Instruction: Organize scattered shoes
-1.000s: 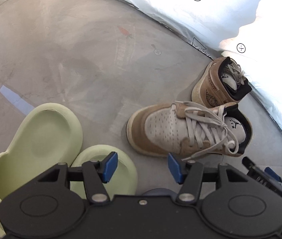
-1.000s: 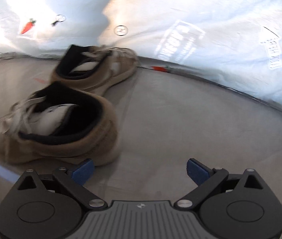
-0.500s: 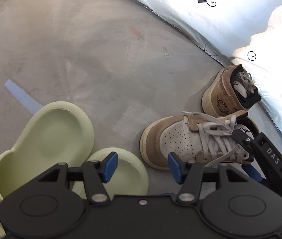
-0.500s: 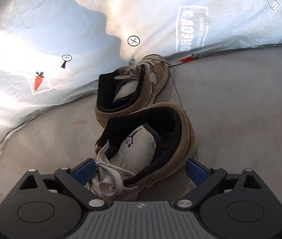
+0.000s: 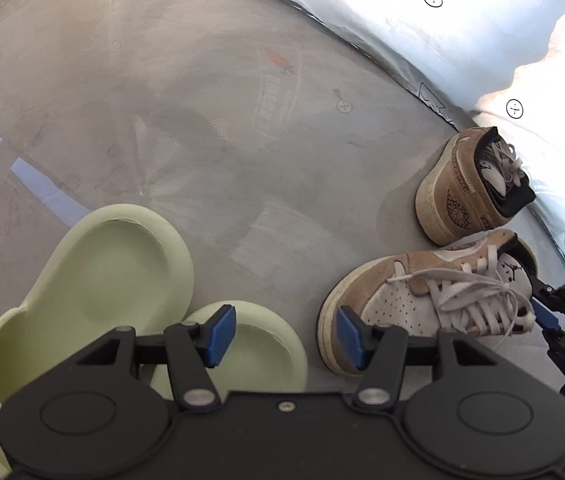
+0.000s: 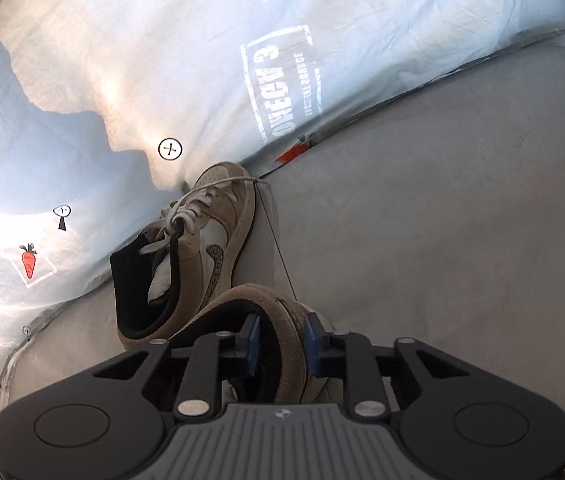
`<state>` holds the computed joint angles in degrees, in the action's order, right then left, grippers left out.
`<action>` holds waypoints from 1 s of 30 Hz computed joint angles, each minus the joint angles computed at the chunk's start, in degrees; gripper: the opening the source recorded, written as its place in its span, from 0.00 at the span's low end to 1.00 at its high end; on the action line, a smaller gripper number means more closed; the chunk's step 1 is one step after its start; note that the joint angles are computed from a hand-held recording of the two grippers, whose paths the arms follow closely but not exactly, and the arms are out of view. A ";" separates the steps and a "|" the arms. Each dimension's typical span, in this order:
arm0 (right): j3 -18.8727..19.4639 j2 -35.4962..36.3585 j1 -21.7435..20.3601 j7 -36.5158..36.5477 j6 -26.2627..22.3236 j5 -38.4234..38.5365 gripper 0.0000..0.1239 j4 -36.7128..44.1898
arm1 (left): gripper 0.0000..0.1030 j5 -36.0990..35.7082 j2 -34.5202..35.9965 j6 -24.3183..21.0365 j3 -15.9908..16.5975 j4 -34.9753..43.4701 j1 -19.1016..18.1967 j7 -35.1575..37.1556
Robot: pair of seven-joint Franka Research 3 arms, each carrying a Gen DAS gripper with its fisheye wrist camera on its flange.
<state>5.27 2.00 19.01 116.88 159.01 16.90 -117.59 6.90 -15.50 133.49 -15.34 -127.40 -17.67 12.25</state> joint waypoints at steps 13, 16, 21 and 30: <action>0.42 11.61 -3.59 -14.63 1.63 0.22 0.24 11.65 | 0.55 2.07 1.38 -0.15 -0.62 1.79 -0.43 0.74; 0.76 11.09 -4.90 -21.56 0.22 4.45 0.30 11.98 | 0.55 2.33 1.69 -0.12 -0.59 1.92 -0.37 0.80; -6.58 -0.99 1.74 8.02 10.80 -18.98 0.73 -4.09 | 0.55 1.47 2.68 0.36 -0.38 2.29 -0.51 1.03; -1.18 -2.13 4.65 7.13 8.07 -16.62 0.76 -6.75 | 0.55 1.05 3.69 1.34 -0.76 3.72 -1.32 3.23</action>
